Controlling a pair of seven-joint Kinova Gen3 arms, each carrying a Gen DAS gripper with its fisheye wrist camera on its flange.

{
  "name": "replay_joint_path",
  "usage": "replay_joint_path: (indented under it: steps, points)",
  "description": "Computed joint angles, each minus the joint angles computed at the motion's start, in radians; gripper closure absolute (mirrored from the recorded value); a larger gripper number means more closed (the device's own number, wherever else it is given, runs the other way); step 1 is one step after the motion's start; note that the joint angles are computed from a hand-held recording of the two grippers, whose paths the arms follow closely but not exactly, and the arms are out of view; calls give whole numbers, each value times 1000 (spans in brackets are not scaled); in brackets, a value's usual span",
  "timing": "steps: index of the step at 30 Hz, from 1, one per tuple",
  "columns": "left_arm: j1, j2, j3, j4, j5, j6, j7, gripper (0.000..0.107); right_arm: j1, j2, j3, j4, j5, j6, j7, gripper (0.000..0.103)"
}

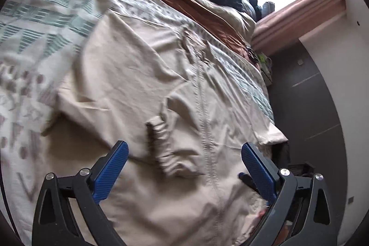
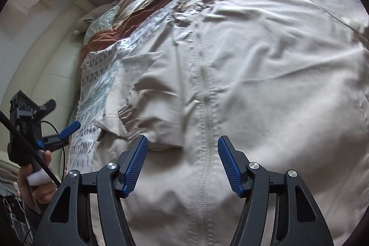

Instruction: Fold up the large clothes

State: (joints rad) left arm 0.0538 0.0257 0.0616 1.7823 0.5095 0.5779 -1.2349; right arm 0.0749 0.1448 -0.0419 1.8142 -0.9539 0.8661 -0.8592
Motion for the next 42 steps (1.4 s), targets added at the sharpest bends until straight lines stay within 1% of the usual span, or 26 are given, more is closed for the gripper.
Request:
replay_joint_path:
  steps: [1,4,5,6,8,9,11,12,13,15,16,17,19,22,23,25,27,28,29,30,31,32,33,35,39,42]
  points:
    - [3,-21,-8,22,-41,-8,34,7,-7,-1,-7,-1,-3,-5,6,42]
    - [-18,-73,3,79,-163,-17,148,7,-44,13,-29,-17,8,-20,2,42]
    - [-5,-88,-15,100,-187,-24,171,8,-61,20,-37,-23,21,-31,-9,42]
    - [-9,-103,-21,122,-198,-30,177,10,-81,28,-46,-30,41,-44,-28,42]
    - [-21,-127,-28,163,-227,-39,204,20,-114,51,-64,-51,76,-57,-60,42]
    - [-30,-140,-29,185,-248,-41,230,22,-131,58,-78,-58,100,-75,-83,42]
    - [-42,-159,-44,222,-256,-42,244,32,-128,87,-148,-88,174,-118,-151,42]
    - [-47,-168,-56,244,-251,-46,238,34,-138,104,-166,-107,209,-125,-189,42]
    - [-51,-179,-67,273,-244,-59,231,36,-166,122,-166,-127,248,-133,-229,42]
    - [-60,-184,-76,308,-240,-70,229,40,-259,140,-125,-153,329,-173,-301,42]
    - [-60,-187,-88,327,-225,-77,214,44,-305,153,-98,-171,370,-177,-336,42]
    - [-60,-190,-98,344,-209,-87,199,46,-339,167,-85,-190,411,-176,-377,42]
    - [-61,-193,-111,374,-184,-109,174,46,-386,194,-75,-224,492,-166,-453,42]
    - [-58,-181,-127,392,-145,-125,123,46,-523,229,24,-266,614,-150,-544,42]
    - [-55,-176,-135,393,-128,-123,98,46,-555,240,42,-278,655,-150,-572,42]
    - [-54,-166,-145,392,-97,-116,50,46,-593,245,47,-284,736,-166,-624,42]
    - [-65,-159,-132,381,-99,-110,42,46,-588,249,15,-295,806,-166,-675,59]
    - [-72,-156,-117,373,-117,-105,57,46,-563,252,-16,-301,820,-165,-685,63]
    - [-77,-155,-107,368,-131,-103,67,46,-520,256,-62,-310,817,-157,-687,71]
    - [-80,-151,-97,359,-147,-99,79,46,-474,258,-107,-316,802,-151,-672,77]
    - [-82,-147,-90,352,-160,-96,89,46,-444,250,-133,-310,789,-162,-654,78]
    - [-82,-143,-87,345,-167,-92,93,46,-426,237,-143,-301,771,-178,-632,79]
    - [-83,-139,-84,339,-173,-89,97,46,-401,225,-156,-294,743,-190,-607,83]
    - [-84,-131,-77,325,-190,-83,109,46,-331,205,-189,-290,662,-199,-540,96]
    - [-85,-113,-59,295,-239,-71,162,46,-228,147,-189,-257,525,-230,-435,98]
    - [-83,-98,-49,272,-275,-65,201,46,-157,93,-174,-203,427,-262,-362,98]
